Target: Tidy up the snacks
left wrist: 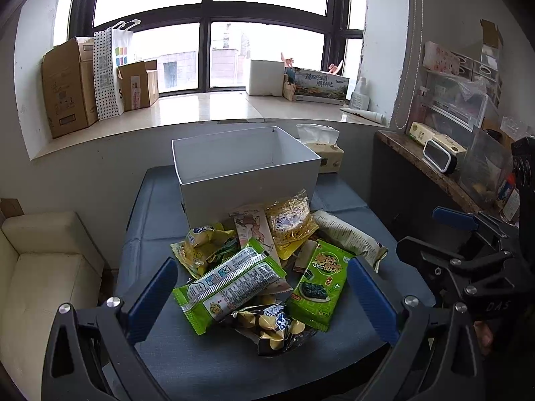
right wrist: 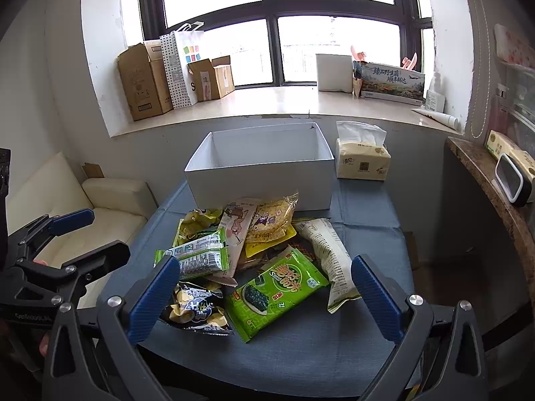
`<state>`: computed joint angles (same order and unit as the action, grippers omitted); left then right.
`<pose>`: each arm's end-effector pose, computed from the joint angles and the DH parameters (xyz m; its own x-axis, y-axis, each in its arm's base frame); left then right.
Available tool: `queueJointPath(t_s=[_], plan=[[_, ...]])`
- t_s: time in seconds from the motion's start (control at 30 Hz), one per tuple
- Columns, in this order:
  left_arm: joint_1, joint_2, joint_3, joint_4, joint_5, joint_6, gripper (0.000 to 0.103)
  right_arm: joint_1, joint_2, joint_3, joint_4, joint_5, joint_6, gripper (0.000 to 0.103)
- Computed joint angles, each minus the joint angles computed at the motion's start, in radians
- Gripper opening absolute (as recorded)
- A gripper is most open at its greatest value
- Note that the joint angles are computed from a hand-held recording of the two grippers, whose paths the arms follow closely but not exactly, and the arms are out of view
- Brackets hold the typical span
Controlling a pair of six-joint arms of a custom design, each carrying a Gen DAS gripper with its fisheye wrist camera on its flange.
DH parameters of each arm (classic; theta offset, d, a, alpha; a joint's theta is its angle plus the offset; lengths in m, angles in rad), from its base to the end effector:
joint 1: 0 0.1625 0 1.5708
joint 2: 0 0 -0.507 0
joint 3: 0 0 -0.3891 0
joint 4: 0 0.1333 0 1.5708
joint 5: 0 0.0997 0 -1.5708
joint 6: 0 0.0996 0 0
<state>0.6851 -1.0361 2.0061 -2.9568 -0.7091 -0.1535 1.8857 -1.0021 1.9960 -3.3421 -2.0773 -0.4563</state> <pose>-0.3291 -0.5387 0.2587 -0.7502 0.2180 -0.6243 0.6007 0.6194 -0.5055 0.2720 -0.5607 0.2714 -0.7437 -0.2513 0.6195 -0.6110 0.6316 -0.4773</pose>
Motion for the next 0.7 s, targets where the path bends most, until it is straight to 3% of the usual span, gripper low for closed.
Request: queueJointPath(t_s=[0.7], plan=[[0.001,0.001,-0.005,0.004,-0.012,0.001,0.103,0.001,0.000,0.003,0.003,0.002,0.000,0.103]])
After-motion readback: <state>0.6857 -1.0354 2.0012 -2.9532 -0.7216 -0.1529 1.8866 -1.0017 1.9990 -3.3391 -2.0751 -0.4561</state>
